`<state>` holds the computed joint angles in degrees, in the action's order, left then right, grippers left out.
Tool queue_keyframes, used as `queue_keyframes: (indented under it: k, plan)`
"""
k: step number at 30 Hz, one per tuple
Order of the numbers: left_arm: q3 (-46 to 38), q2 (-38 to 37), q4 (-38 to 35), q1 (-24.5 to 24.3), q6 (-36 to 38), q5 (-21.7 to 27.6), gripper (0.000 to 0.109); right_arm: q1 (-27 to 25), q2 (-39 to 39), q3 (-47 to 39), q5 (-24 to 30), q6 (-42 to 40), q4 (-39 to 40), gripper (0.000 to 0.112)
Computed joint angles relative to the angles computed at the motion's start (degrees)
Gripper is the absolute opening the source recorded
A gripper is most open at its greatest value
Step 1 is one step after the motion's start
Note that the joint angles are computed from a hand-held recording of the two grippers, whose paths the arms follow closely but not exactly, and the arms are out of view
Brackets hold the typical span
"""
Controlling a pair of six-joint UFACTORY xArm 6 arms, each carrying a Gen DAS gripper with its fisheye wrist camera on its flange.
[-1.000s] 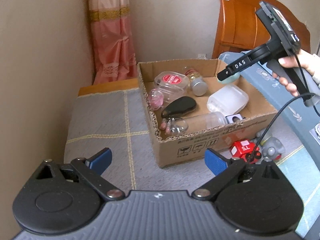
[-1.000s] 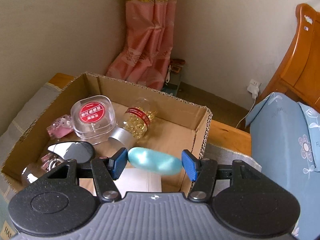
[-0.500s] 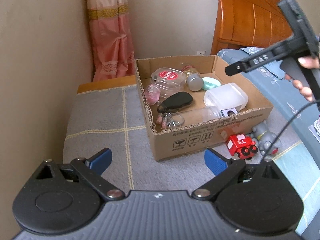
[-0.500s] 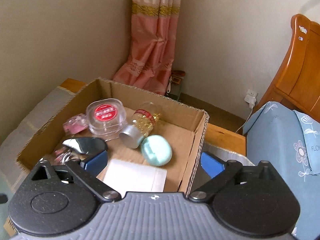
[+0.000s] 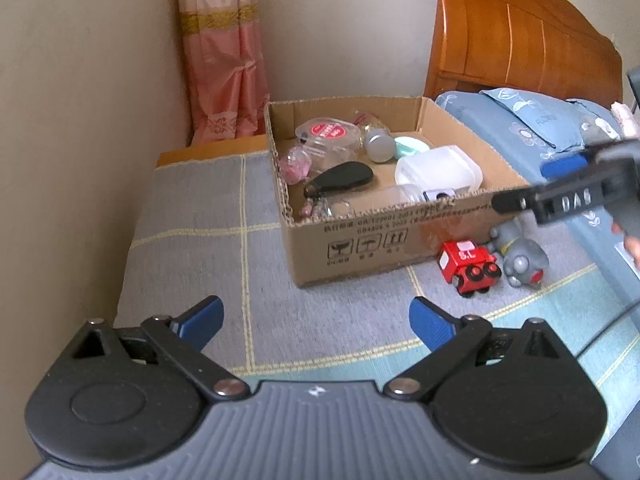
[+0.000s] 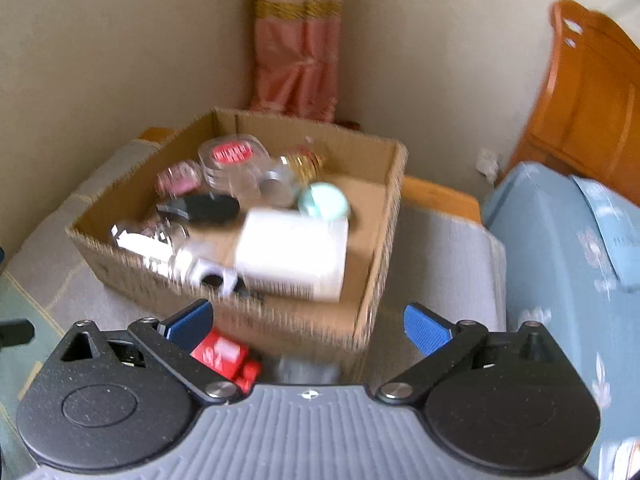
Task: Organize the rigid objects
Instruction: 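Withdraw both grippers toward the red toy train and grey elephant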
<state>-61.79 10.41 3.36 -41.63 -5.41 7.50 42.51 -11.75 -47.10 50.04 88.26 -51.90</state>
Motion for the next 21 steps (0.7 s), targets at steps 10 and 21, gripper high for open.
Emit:
queue_keyframes:
  k: [10, 21]
  plan:
    - [3.72, -5.77, 3.36, -1.04, -3.89, 3.89, 0.099, 4.44, 1.63, 3.31, -0.61, 14.69, -2.32, 0.103]
    - [5.13, -5.57, 13.23, -1.7, -13.87, 0.44, 0.099, 3.41, 1.84, 6.69, -3.13, 22.26, -4.92, 0.103]
